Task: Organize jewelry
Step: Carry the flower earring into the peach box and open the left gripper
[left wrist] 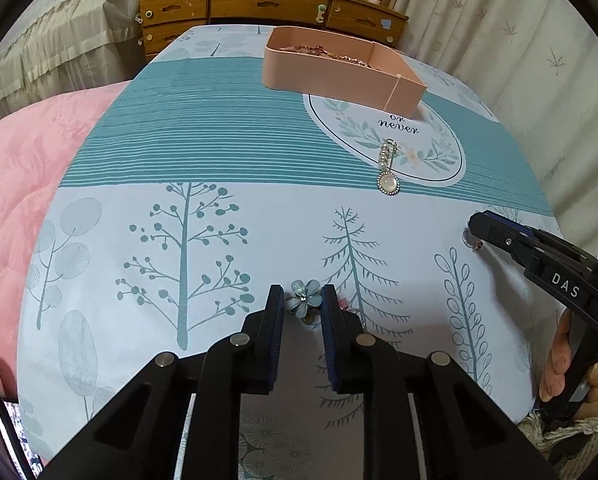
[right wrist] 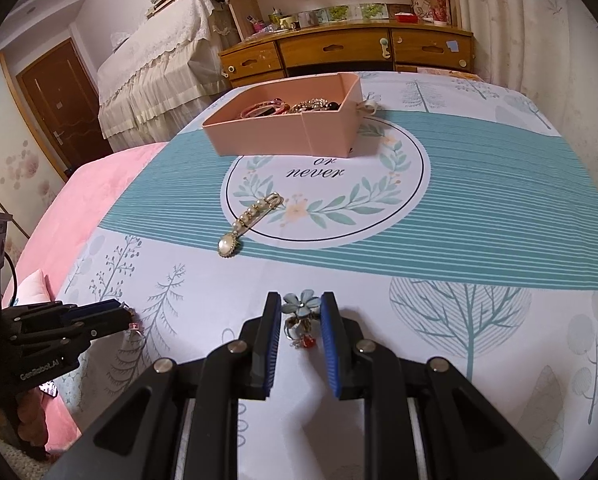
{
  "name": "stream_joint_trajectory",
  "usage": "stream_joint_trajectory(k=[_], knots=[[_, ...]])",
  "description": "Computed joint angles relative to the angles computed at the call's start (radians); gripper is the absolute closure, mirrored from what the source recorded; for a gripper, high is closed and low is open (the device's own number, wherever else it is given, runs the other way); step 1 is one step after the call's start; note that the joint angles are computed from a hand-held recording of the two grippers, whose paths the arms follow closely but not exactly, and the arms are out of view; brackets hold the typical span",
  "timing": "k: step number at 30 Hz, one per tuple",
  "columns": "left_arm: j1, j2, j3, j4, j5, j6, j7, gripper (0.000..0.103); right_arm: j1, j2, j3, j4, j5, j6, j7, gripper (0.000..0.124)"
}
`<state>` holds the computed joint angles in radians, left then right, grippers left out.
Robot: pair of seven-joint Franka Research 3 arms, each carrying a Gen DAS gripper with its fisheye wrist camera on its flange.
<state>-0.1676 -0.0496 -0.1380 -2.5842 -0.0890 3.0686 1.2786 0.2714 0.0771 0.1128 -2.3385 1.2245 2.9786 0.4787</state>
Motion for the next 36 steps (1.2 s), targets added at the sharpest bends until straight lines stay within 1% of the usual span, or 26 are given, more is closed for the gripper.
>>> stream_joint_trajectory(k=[2,3,7,11,14,15,18,20,24,25,27,28,32,34,36], knots=[[0.018,-0.004,-0.008,-0.001,0.056,-0.006,-0.05,0.087,0.0,-0.01,0.001,-0.002,0.01,-0.005,-0.009,0.104],[0.018,-0.003,-0.007,0.001,0.061,-0.009,-0.054,0.087,0.001,-0.015,0.0,-0.003,0.008,-0.009,-0.007,0.104],[0.003,-0.009,0.007,0.021,0.009,-0.022,-0.01,0.087,0.004,-0.045,-0.011,0.002,-0.016,-0.048,0.017,0.104],[0.018,-0.025,0.006,0.054,0.046,-0.026,-0.032,0.087,0.007,-0.082,-0.028,0.025,-0.045,-0.096,0.043,0.104],[-0.011,-0.04,0.035,0.09,-0.035,-0.024,0.041,0.087,0.006,-0.107,-0.043,0.058,-0.081,-0.149,0.083,0.104],[-0.01,-0.042,0.037,0.106,-0.037,-0.026,0.048,0.087,0.007,-0.113,-0.047,0.071,-0.096,-0.164,0.101,0.104],[0.03,-0.051,0.014,0.156,0.065,-0.028,-0.007,0.087,0.004,-0.12,-0.058,0.121,-0.134,-0.21,0.151,0.104],[0.04,-0.048,0.011,0.197,0.109,-0.043,-0.02,0.087,0.001,-0.118,-0.063,0.161,-0.161,-0.228,0.19,0.104],[0.038,-0.026,0.025,0.326,0.101,-0.116,0.046,0.087,-0.01,-0.099,-0.069,0.271,-0.219,-0.277,0.284,0.104],[0.047,-0.021,0.023,0.35,0.118,-0.129,0.046,0.087,-0.013,-0.091,-0.068,0.303,-0.242,-0.282,0.315,0.104],[0.075,0.006,0.011,0.427,0.213,-0.164,-0.006,0.087,-0.016,-0.073,-0.065,0.352,-0.274,-0.28,0.355,0.104],[0.082,0.027,0.01,0.472,0.238,-0.183,-0.013,0.087,-0.018,-0.061,-0.063,0.377,-0.287,-0.28,0.371,0.104],[0.097,0.115,0.004,0.621,0.249,-0.251,0.003,0.087,-0.03,0.027,-0.056,0.507,-0.376,-0.31,0.482,0.104],[0.096,0.188,0.007,0.714,0.298,-0.299,-0.028,0.087,-0.04,0.102,-0.053,0.588,-0.426,-0.341,0.549,0.104],[0.101,0.267,0.002,0.802,0.296,-0.345,-0.023,0.087,-0.037,0.175,-0.056,0.651,-0.519,-0.342,0.636,0.104]])
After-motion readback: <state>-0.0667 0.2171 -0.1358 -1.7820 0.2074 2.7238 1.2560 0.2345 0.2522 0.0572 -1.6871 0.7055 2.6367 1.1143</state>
